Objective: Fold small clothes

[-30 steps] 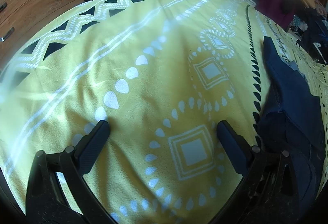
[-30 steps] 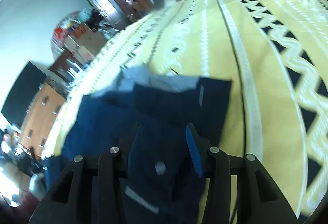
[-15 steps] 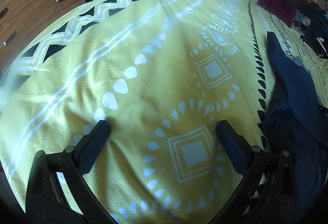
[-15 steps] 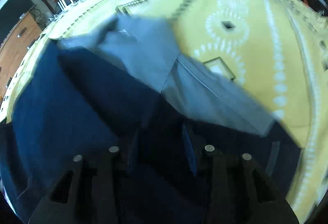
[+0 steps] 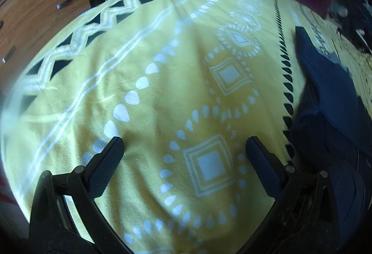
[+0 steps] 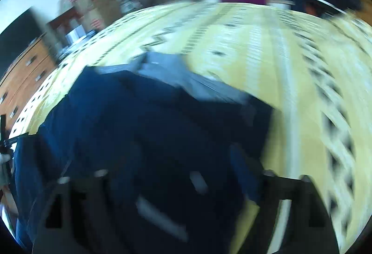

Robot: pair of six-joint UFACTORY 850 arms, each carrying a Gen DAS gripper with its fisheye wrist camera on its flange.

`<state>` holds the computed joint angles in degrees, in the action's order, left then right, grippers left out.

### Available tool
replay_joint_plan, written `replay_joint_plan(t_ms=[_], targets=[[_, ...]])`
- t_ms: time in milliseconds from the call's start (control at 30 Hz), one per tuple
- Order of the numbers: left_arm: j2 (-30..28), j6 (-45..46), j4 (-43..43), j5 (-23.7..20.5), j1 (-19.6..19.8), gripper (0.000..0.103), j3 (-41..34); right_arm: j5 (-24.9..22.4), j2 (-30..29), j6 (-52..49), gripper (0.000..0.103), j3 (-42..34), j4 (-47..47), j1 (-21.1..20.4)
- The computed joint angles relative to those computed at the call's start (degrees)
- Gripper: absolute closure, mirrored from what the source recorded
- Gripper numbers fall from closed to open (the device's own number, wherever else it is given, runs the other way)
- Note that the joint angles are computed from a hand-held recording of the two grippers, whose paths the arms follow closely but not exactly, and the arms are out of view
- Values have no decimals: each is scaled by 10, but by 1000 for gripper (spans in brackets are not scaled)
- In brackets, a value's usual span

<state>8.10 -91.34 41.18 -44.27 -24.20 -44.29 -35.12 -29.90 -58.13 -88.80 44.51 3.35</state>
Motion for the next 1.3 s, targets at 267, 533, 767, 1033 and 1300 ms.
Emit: replay_joint_plan(t_ms=[267,533,767,1033,1300], targets=[[-25,4,-9,-44,-19,0,-38,95,142,188,4,216,-194,-57],[-37,28,-62,2,14,0,-13,111,155,248,0,271,-264,-57],[-37,31,-63,1,18,0,-13,97,145,205,0,260,-211,-64],[-31,1,-35,8,10,0,-6,107,129,210,0,252,-186,-62],[-42,4,-18,13,17,0,-9,131,128,158,0,261,-117,-67]])
